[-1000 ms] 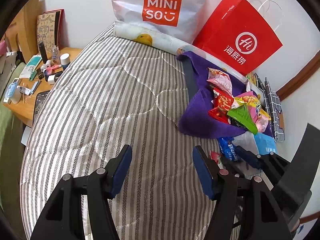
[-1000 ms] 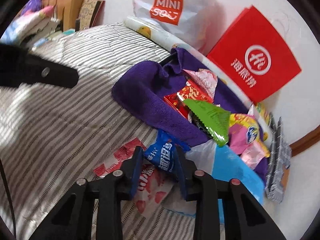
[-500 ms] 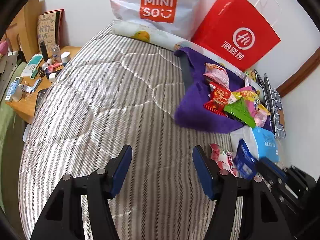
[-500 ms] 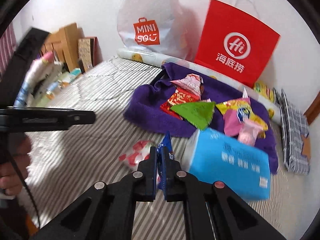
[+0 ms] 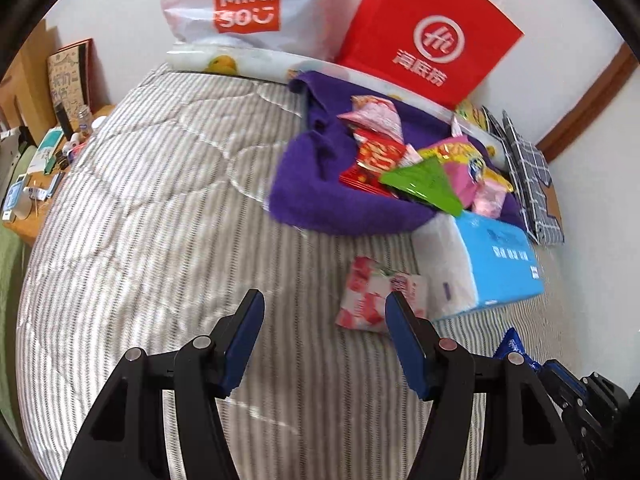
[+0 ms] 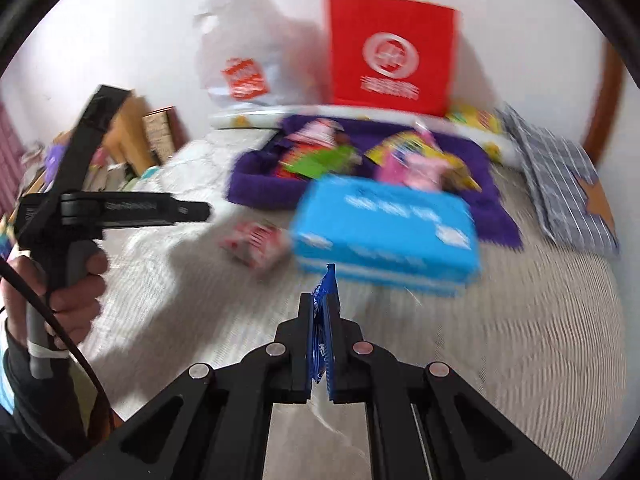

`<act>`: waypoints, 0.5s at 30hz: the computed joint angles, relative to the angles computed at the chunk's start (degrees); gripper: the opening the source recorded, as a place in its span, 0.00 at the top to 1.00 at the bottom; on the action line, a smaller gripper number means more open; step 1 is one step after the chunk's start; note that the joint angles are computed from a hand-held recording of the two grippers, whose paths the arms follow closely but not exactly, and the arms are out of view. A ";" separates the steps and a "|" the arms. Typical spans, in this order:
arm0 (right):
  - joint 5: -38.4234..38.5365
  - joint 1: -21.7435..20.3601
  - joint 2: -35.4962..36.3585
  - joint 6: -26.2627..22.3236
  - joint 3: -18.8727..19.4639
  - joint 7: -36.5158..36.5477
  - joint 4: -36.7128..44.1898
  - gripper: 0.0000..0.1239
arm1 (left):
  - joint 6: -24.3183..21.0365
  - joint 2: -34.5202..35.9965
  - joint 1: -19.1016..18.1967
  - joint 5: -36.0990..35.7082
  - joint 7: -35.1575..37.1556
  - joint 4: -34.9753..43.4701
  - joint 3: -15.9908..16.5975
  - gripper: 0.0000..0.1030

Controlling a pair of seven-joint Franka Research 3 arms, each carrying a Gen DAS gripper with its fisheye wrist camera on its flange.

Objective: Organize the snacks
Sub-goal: 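Lift the blue packet with right gripper while left tool approaches the lychee bag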

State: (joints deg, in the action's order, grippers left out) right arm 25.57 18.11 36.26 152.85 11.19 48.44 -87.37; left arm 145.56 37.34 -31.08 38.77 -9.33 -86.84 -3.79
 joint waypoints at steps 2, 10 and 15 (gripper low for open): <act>-0.70 0.07 -0.15 1.14 -2.04 2.36 -1.04 0.96 | -1.22 1.71 -0.03 -0.83 1.64 2.69 -0.58 0.40; -3.58 -1.64 -0.73 5.75 -3.80 4.89 -4.35 0.90 | -6.13 4.76 -0.83 -3.79 4.97 8.03 -0.66 0.40; -2.68 -3.85 -0.18 6.19 -1.04 1.11 -3.91 0.70 | -8.01 4.92 -1.10 -4.50 4.83 8.68 -0.51 0.40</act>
State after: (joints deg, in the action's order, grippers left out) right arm 22.90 14.26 36.08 159.03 10.15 49.56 -91.28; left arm 137.55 42.26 -32.17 34.27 -4.51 -78.17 -4.30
